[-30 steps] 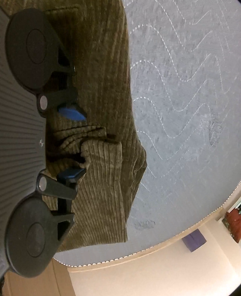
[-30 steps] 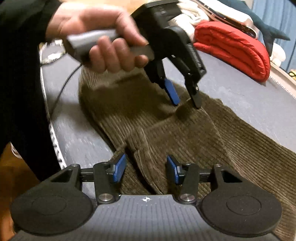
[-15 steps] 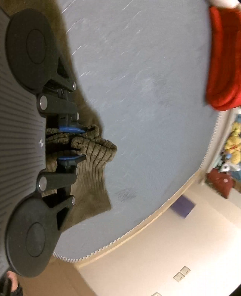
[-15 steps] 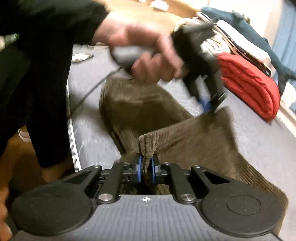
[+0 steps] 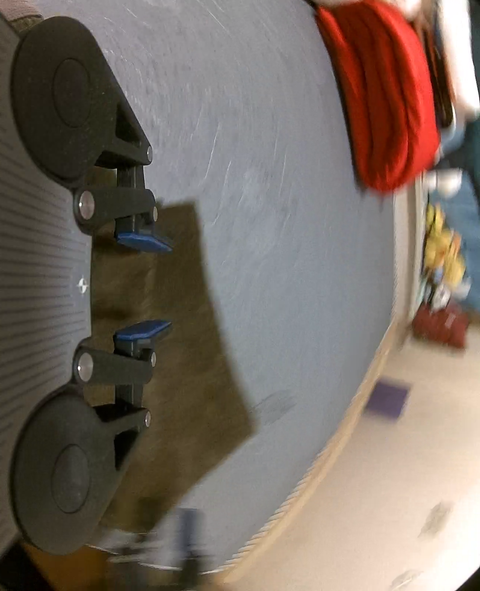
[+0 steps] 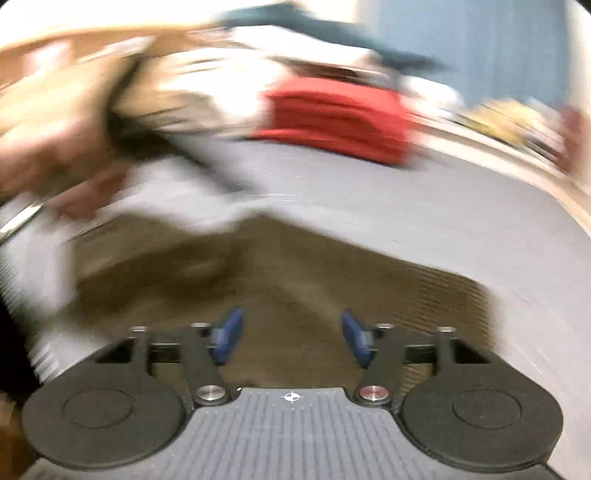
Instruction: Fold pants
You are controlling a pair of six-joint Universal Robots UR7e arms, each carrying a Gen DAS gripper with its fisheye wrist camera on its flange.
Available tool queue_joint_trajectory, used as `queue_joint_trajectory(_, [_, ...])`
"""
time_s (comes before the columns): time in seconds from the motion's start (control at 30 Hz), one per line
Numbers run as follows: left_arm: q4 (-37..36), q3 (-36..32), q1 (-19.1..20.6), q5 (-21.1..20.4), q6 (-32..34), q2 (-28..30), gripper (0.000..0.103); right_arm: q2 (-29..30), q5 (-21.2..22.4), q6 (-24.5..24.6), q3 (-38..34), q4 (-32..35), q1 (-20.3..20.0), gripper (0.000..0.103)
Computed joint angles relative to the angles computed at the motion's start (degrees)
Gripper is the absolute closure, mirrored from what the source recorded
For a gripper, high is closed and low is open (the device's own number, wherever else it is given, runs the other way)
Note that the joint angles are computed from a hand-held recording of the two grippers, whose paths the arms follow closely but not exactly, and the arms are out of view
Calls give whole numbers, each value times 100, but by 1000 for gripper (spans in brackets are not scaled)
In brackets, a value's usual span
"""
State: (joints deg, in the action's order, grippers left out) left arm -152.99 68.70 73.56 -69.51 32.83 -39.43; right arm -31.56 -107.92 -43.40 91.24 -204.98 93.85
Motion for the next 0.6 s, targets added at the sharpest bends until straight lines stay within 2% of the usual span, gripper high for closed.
queue_joint_trajectory(0.03, [69,20,9,90,189,51,58,54,-462,340,-133,-138,-5,38])
queue_joint_trajectory(0.07, [288,-54,9,388,263,143,59,95,-931,700,-256,-179,-29,38])
queue_joint_trajectory(0.1, [746,-235,8,925,159,292,60,64,-1171,1029,-291,-66,-79,38])
queue_joint_trajectory(0.13, [1179,-368,49,1232,39,395,55,-15,-1330,1408,-277,152,-145,38])
queue_joint_trajectory(0.17, [1372,-450,49,1299,-77,391,56,-68,-1495,1786,-267,358,-205,37])
queue_joint_trajectory(0.2, [1455,-480,66,1199,-118,365,56,-121,-1619,2141,-244,567,-259,36])
queue_joint_trajectory(0.27, [1511,-473,51,1126,-282,268,57,-263,-1484,2678,-124,940,-377,31])
queue_joint_trajectory(0.33, [1535,-373,67,943,-510,112,56,-322,-1358,2815,-62,1047,-431,30])
queue_joint_trajectory(0.4, [1852,-347,108,692,-927,-8,56,-343,-1330,2727,-52,1052,-433,29])
queue_joint_trajectory(0.5, [2289,-182,168,573,-1453,-193,58,-447,-1263,2731,13,1177,-450,29])
queue_joint_trajectory(0.57, [2294,30,213,380,-1577,-324,86,-500,-1265,2783,34,1298,-425,29])
queue_joint_trajectory(0.6, [2149,193,208,323,-1499,-397,89,-498,-1263,2782,28,1339,-423,29])
